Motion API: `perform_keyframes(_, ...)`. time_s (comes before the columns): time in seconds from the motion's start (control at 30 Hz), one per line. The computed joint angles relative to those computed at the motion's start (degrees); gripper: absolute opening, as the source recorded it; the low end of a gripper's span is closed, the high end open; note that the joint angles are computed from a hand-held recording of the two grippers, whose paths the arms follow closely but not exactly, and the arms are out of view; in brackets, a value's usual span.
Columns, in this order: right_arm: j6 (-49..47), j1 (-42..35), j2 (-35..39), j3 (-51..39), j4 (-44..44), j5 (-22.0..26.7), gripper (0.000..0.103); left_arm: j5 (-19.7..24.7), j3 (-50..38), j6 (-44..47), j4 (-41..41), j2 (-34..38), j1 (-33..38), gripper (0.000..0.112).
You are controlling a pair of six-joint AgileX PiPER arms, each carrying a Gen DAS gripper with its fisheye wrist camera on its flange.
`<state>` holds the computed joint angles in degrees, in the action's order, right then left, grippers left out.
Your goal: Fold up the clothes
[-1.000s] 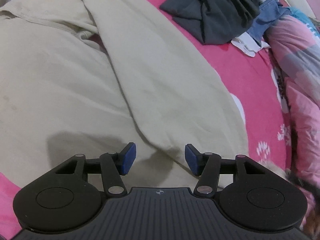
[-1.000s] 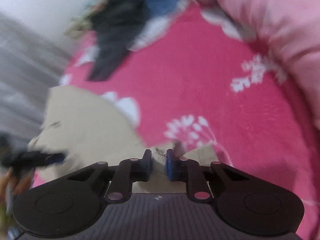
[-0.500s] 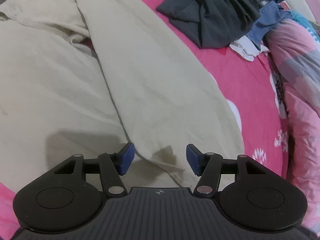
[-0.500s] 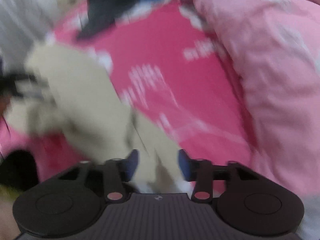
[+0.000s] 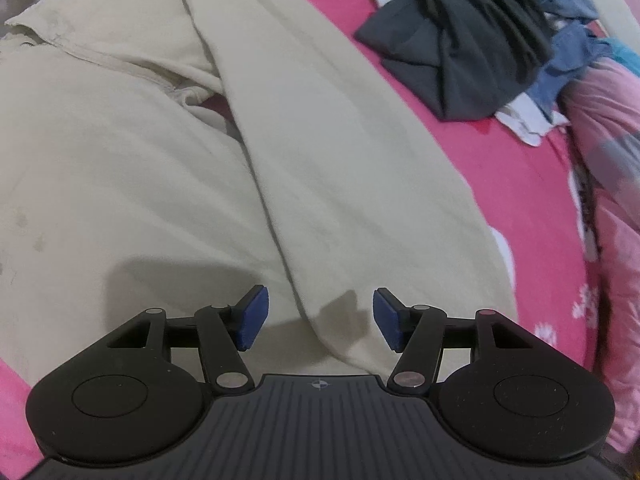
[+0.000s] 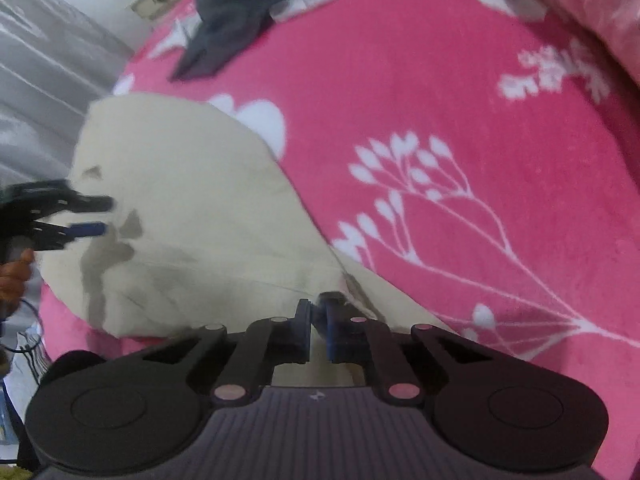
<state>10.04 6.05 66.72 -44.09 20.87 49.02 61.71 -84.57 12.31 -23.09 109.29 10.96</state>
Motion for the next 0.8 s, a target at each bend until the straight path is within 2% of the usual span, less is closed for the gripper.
perform_keyframes(0.13, 11.06, 4.44, -4.8, -2.02, -7.81, -0.92, 0.005, -1.48, -0.43, -0.9, 0.29, 1.21, -0.15, 0.057)
perform_keyframes(0.2, 14.27, 5.44, -6.31, -2.43, -9.29, -2.18, 0.005, -2.04, -0.53, -1.48, -0.04, 1.84, -0.32, 0.053)
perform_keyframes(0.33, 23.35, 9.78, -6.83, -4.43, -16.94, -3.63, 0.005, -4.91, 0.54, -3.04, 0.02, 1.0, -1.4, 0.027)
perform_keyframes(0.37, 25.71, 10.79, -6.64, -4.94, -19.15, -3.69, 0.005, -5.63, 0.93, -3.2, -0.22, 0.54, -1.55, 0.017)
perform_keyframes(0.47, 28.96, 10.98, -6.9, -5.08, -22.73, -4.15, 0.005, -7.21, 1.52, -3.23, -2.17, -1.07, -1.65, 0.007)
perform_keyframes(0.57, 33.69, 11.63, -6.84, -6.51, -29.09, -3.48, 0.005, -8.77, 1.74, 0.09, -8.72, -3.1, -0.53, 0.006)
perform_keyframes(0.67, 38.35, 11.64, -7.69, -6.81, -34.73, -3.23, 0.005, -8.49, -0.28, 1.36, -15.47, -2.9, 0.34, 0.005)
perform_keyframes(0.8, 41.36, 9.21, -8.81, -4.47, -37.73, -6.64, 0.005, -10.18, -4.62, 0.0, -16.61, -0.49, -2.83, 0.005)
